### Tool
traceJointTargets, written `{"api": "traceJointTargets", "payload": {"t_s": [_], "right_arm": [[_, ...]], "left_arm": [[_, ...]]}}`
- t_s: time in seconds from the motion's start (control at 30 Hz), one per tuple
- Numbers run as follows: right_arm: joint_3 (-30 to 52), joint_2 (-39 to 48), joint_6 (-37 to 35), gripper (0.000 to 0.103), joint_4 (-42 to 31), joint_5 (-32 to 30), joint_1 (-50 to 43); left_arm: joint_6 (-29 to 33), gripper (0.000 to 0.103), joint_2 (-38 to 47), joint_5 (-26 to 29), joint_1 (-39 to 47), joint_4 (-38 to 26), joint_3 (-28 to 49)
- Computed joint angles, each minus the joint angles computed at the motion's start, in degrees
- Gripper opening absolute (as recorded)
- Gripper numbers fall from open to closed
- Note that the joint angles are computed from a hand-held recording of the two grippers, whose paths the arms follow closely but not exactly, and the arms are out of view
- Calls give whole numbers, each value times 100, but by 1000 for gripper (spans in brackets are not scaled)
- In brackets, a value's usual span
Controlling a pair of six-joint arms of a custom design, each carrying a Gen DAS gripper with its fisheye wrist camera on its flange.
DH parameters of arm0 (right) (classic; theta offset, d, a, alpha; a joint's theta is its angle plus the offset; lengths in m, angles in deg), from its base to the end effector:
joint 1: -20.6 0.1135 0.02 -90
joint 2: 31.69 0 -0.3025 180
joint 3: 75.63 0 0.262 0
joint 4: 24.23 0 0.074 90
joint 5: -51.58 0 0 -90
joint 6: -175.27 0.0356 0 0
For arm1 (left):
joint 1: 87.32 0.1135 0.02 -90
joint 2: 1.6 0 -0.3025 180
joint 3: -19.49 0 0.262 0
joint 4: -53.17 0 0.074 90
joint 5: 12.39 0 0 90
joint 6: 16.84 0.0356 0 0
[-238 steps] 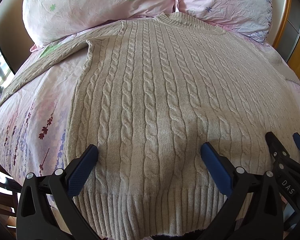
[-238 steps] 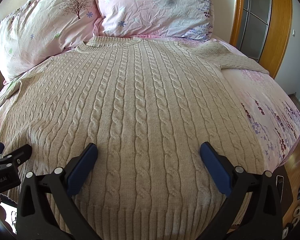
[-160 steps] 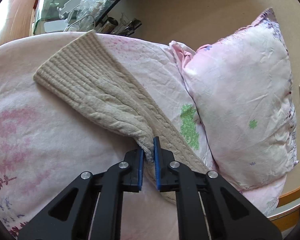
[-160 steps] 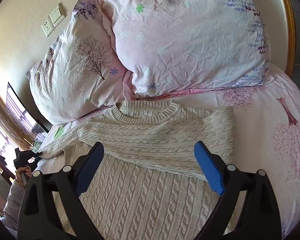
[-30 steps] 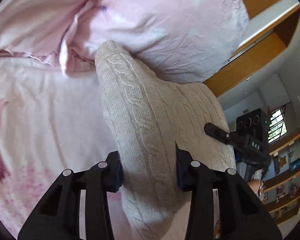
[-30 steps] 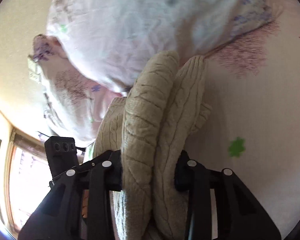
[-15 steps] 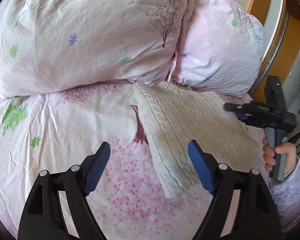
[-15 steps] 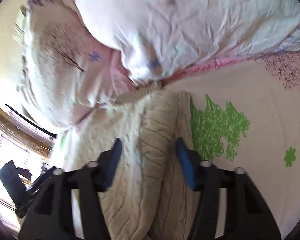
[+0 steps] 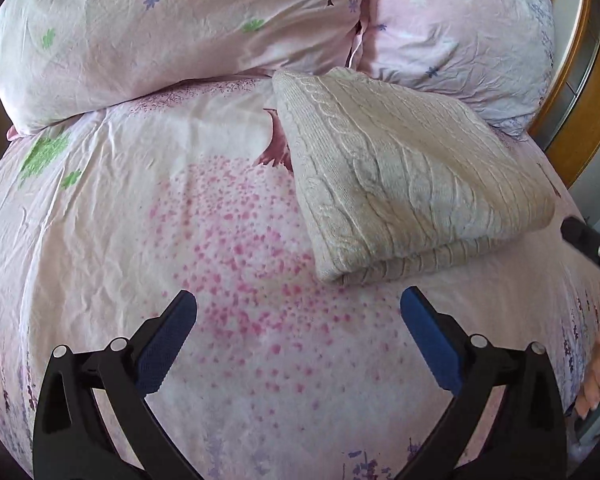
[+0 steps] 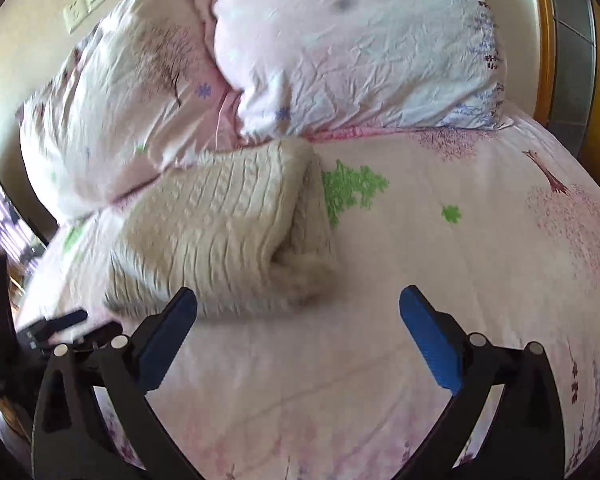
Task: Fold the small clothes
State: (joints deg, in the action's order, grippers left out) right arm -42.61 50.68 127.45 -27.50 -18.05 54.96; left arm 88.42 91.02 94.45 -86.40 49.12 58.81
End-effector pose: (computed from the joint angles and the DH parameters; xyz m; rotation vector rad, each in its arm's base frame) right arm 0.1851 0.1115 0.1292 0.3109 2.3978 0.1653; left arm 0.2488 -0.0063 0.1146 0.4240 2.4928 -0.2661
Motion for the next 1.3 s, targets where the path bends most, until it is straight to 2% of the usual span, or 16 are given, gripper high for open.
{"api": "traceJointTargets", "payload": {"t_s": [0.07, 0.17, 0.27, 1.3], "right_arm": [[273, 635, 281, 101, -269, 238, 449], [631, 1427, 484, 101, -366, 282, 569], [1029, 1853, 502, 101, -773, 351, 591], [1000, 1865, 621, 101, -762, 407, 665]], "left_arm": [[-4, 102, 98, -333, -229, 291, -142], [32, 102, 187, -687, -448, 765, -380], [34, 102, 175, -685, -425, 753, -395], [64, 102, 174, -722, -428, 735, -381]]}}
